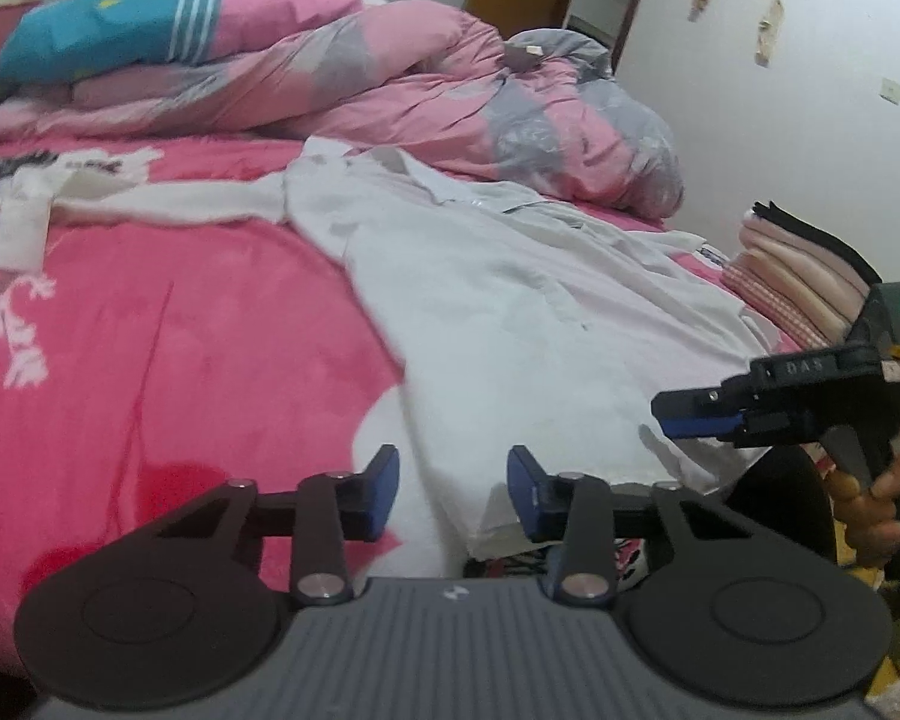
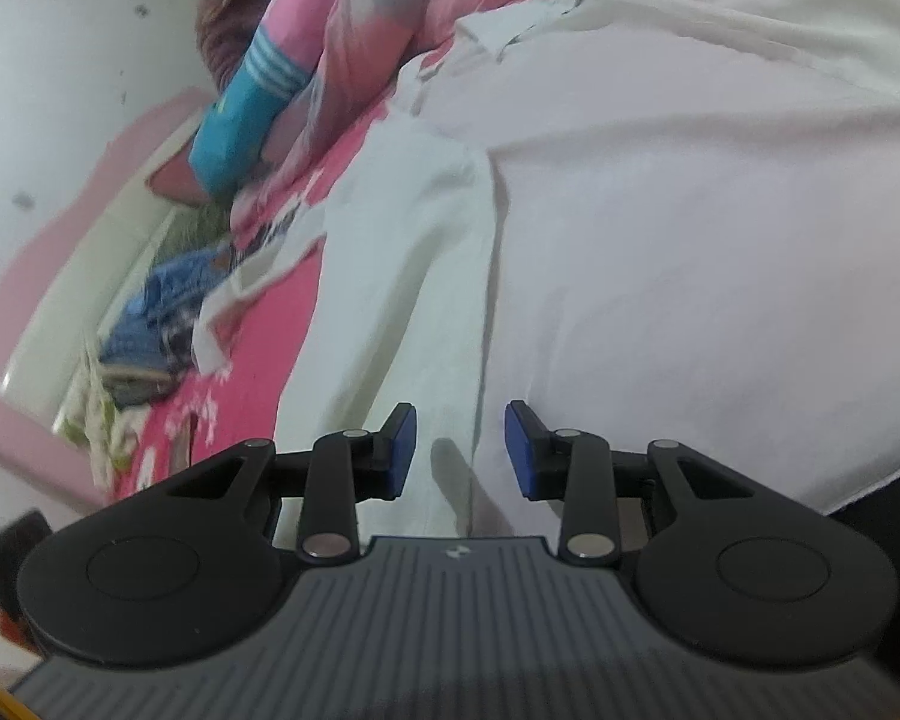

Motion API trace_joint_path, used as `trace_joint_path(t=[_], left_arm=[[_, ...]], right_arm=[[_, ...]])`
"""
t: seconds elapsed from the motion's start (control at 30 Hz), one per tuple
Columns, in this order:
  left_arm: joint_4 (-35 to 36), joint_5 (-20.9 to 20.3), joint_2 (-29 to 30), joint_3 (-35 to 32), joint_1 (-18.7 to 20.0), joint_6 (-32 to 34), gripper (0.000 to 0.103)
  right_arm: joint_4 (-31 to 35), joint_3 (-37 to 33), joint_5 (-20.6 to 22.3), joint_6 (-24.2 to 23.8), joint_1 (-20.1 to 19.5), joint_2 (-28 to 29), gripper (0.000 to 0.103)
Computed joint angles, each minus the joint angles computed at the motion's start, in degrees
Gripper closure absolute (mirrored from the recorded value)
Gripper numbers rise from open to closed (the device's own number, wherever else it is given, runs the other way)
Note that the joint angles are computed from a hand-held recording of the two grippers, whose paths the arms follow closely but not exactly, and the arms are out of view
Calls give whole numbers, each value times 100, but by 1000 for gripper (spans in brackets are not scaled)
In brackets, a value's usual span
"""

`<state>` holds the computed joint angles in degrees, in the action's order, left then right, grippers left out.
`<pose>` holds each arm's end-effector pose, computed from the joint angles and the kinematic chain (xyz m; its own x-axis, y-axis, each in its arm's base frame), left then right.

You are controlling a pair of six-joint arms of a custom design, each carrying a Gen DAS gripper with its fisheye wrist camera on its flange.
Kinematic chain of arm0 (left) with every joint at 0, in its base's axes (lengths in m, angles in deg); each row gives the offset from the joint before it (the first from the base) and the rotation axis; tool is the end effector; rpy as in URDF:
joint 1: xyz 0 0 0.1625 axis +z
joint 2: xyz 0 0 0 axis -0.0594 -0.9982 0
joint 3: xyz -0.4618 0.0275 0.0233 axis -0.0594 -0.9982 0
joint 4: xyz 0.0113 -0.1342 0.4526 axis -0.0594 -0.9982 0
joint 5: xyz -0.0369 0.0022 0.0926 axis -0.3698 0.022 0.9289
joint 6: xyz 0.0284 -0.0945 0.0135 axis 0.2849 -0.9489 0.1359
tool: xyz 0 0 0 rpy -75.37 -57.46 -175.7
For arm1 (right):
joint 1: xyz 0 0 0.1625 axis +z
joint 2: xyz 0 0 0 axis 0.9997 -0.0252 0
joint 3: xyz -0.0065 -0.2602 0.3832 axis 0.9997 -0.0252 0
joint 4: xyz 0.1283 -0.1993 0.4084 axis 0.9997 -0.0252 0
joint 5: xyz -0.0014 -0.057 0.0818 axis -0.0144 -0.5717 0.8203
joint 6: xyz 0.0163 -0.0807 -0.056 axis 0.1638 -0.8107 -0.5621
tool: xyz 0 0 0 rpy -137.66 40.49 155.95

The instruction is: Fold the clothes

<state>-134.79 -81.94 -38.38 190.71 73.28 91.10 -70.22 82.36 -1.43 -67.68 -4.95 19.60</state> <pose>-0.0715 -0.7253 0.0984 -0.8789 0.0698 -0.4719 0.4169 0.5934 -0.6886 0.0522 -0.8744 0.1091 -0.9481 -0.3171 0.0222 -0.2964 0.8566 -0.4224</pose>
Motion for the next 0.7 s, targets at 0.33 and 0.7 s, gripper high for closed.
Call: trace_joint_path(t=[0.33,0.7], left_arm=[[412,-283,-19,-76,167,-524,71],[534,-336,-20,-120,194,-636,71]], right_arm=[[-537,370,-385,-660,112,-194,103],[-91,237,-102,-95,-23,-204,70]])
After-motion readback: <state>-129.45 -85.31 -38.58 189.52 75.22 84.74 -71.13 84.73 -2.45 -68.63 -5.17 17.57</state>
